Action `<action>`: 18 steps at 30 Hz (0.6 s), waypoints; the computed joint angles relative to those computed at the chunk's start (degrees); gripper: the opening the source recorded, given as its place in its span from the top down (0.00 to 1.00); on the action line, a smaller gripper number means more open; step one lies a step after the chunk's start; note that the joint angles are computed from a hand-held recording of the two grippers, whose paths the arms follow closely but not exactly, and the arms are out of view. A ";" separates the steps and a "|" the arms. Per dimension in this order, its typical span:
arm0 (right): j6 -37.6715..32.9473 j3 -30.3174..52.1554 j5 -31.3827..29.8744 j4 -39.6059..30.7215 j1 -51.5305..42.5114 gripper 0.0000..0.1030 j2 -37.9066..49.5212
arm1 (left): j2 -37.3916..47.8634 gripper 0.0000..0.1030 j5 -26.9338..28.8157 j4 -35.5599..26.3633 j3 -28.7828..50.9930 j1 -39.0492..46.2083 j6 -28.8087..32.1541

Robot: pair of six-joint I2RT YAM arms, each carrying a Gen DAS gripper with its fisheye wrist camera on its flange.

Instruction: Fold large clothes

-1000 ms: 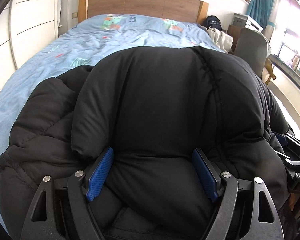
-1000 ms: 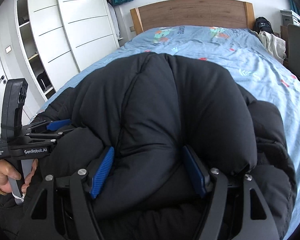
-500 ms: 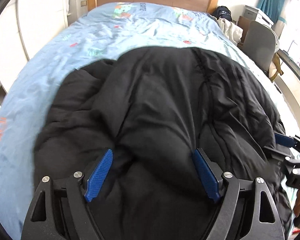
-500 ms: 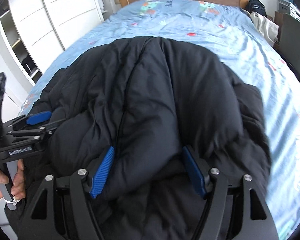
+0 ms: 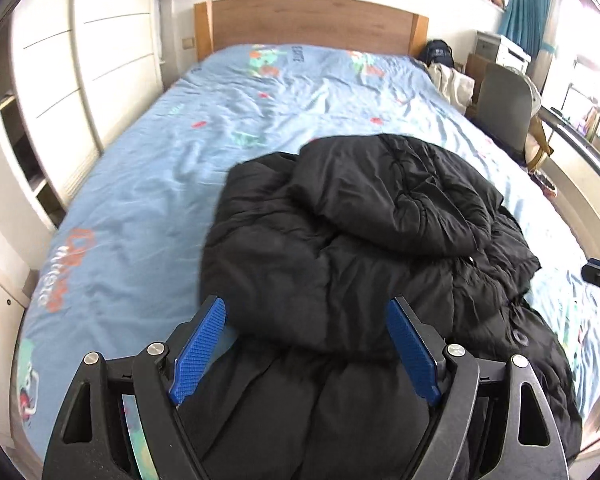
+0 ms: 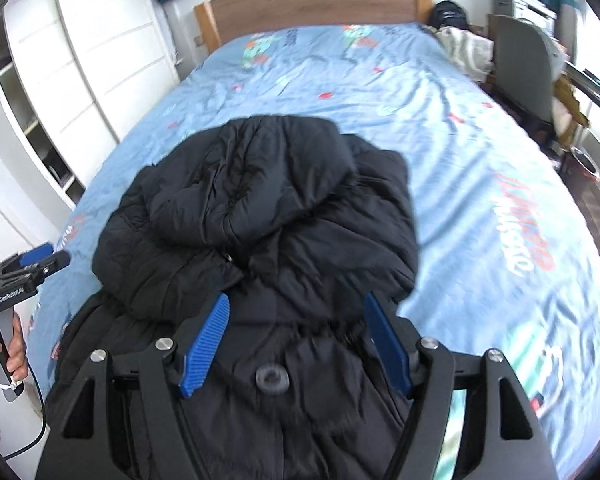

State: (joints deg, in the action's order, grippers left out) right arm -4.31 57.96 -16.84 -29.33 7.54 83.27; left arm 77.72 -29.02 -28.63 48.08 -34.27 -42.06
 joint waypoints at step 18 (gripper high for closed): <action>-5.60 -13.78 -11.19 -16.78 -13.87 0.33 -33.10 | -23.40 0.19 -14.29 -34.50 -10.62 -31.60 -44.29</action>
State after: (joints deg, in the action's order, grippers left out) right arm -9.91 44.18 -28.02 -46.11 -6.33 50.17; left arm 54.32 -43.32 -63.13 37.46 -65.87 -86.35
